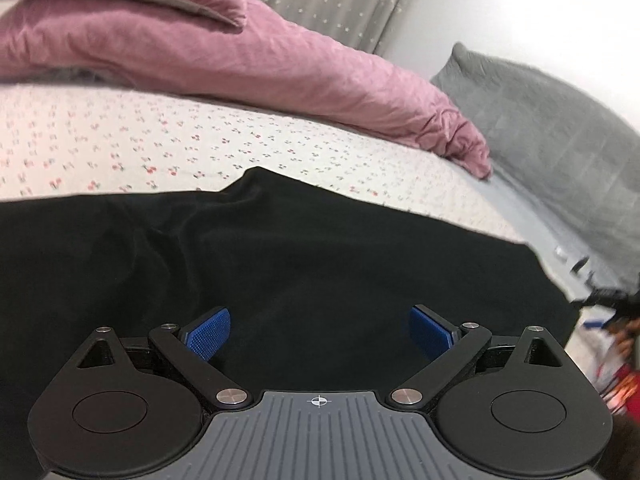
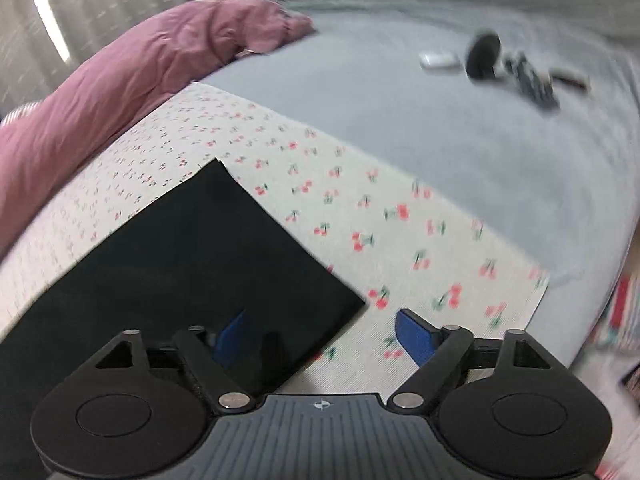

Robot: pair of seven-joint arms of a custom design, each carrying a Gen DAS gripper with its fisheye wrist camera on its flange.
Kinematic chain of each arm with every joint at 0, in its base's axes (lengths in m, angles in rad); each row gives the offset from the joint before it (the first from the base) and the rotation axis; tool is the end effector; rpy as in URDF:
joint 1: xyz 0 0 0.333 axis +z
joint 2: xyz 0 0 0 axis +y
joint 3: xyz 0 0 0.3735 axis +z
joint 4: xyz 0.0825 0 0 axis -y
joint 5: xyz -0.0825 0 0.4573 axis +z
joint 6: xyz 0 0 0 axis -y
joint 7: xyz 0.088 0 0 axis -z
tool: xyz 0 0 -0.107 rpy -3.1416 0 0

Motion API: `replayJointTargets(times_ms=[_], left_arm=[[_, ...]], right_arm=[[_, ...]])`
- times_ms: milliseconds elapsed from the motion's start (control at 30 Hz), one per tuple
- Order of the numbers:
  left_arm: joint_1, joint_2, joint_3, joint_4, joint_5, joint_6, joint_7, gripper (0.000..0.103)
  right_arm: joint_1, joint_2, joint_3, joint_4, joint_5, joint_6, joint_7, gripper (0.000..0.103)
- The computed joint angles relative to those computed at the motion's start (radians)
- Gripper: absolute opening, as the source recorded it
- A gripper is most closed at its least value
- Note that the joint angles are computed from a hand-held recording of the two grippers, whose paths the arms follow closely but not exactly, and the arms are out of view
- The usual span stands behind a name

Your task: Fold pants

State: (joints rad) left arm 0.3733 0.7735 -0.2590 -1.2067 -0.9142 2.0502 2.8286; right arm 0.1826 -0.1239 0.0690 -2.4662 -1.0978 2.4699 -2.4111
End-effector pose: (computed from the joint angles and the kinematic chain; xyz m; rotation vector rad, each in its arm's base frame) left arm 0.8670 0.1267 0.3770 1.2338 -2.4491 1.4982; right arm 0.5042 0.1316 0.3581 -0.4839 2.5469 -0.7969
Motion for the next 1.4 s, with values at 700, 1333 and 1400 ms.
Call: replayJointTargets(times_ms=[700, 1333, 1400], left_arm=[[-0.01, 0.031, 0.005, 0.044, 0.035, 0.007, -0.134, 0.097], [-0.003, 0.115, -0.043, 0.146, 0.011, -0.134, -0.255, 0.089], [-0.005, 0.127, -0.047, 0.162, 0.009, -0.157, -0.265, 0.084]], right_arm=[[0.011, -0.004, 0.019, -0.037, -0.299, -0.023, 0.643, 0.005], [0.094, 0.29, -0.016, 0.426, -0.463, 0.253, 0.147, 0.005], [0.111, 0.35, -0.029, 0.5, -0.491, 0.323, 0.115, 0.005]])
